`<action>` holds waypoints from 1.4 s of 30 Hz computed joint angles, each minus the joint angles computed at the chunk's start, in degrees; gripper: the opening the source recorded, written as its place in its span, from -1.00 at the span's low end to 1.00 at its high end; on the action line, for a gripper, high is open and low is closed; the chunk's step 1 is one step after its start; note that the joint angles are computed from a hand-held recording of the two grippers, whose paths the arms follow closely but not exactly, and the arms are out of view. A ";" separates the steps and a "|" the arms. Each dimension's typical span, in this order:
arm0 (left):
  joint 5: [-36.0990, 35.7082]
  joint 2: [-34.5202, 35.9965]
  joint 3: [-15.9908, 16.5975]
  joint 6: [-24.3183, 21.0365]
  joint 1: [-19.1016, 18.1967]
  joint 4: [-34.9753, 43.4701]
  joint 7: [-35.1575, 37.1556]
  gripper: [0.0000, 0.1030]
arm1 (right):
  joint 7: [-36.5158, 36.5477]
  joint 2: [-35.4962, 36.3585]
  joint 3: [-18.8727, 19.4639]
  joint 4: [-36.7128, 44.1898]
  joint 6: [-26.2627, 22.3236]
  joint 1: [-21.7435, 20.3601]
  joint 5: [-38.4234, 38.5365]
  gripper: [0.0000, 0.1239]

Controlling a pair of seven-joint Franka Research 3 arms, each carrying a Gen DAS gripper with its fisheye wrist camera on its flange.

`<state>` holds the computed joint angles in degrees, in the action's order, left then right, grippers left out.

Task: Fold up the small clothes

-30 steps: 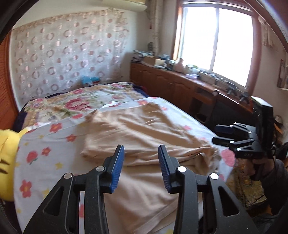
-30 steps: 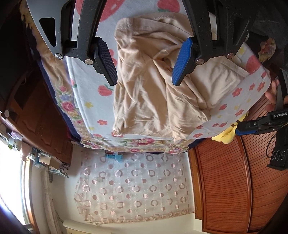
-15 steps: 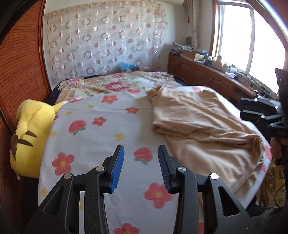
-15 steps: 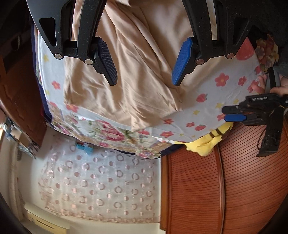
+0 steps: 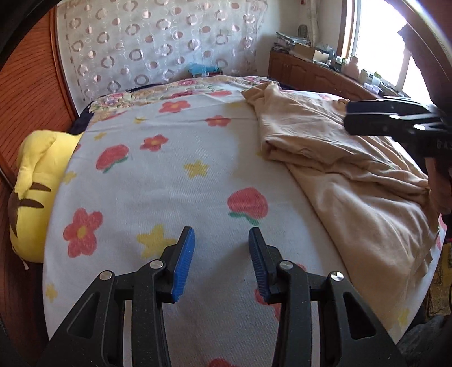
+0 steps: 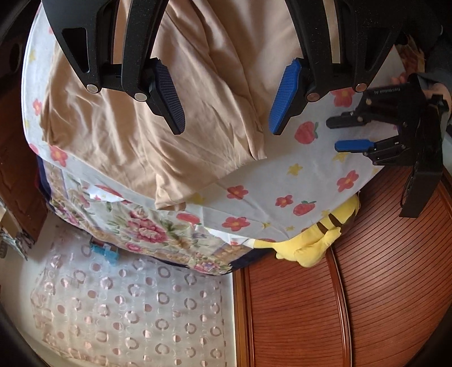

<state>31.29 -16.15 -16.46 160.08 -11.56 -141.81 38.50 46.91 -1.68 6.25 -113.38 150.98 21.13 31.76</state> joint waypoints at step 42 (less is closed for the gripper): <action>-0.93 1.42 0.23 -0.83 -0.93 1.30 0.67 0.57 | 8.90 5.91 -2.37 8.95 5.42 -4.20 -6.94 -0.92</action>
